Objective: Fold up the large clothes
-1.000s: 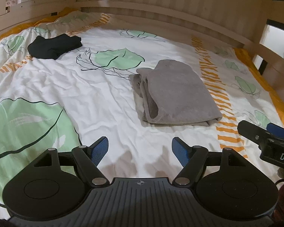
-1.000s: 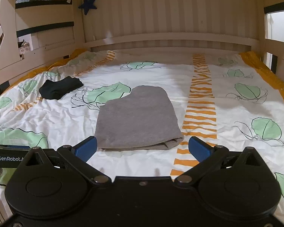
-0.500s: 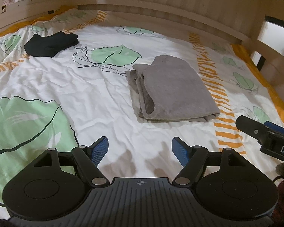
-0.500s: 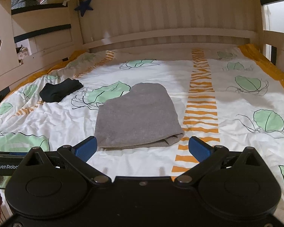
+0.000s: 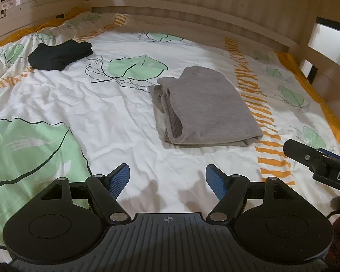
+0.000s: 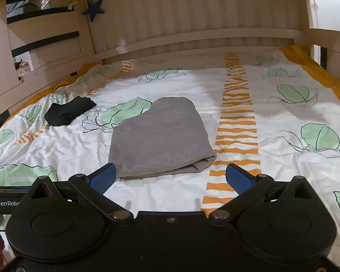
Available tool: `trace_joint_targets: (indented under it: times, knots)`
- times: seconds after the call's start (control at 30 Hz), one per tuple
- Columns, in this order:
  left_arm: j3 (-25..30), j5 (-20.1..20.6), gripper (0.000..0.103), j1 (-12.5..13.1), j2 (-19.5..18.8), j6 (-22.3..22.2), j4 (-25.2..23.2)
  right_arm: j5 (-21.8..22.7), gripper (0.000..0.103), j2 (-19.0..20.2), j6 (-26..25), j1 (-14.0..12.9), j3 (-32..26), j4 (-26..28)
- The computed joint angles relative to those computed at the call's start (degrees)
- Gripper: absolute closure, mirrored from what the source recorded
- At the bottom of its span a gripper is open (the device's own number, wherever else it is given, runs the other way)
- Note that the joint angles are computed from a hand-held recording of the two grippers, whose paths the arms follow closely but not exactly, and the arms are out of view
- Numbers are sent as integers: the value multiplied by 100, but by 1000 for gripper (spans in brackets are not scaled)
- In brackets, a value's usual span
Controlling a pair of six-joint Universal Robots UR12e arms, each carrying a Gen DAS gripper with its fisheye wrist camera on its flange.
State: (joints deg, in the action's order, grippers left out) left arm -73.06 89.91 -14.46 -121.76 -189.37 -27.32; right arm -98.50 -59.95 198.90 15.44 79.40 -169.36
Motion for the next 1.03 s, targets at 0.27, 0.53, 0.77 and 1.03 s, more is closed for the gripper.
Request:
trace_joint_targets:
  times: [0.27,0.53,0.77,1.03]
  knots:
    - [24,148,30,-24,-31,14,30,68,1,8,102,-16,-19,94]
    - [48,52,30,-3,-43,61,-32,109,1,16,158,-16,-36,173]
    - [58,-4,30,3,-50,98,-87,124,1,29,162,-7,-50,197]
    - [65,-18,30,2,-51,114,-114,141,1,33,160,3,-54,209]
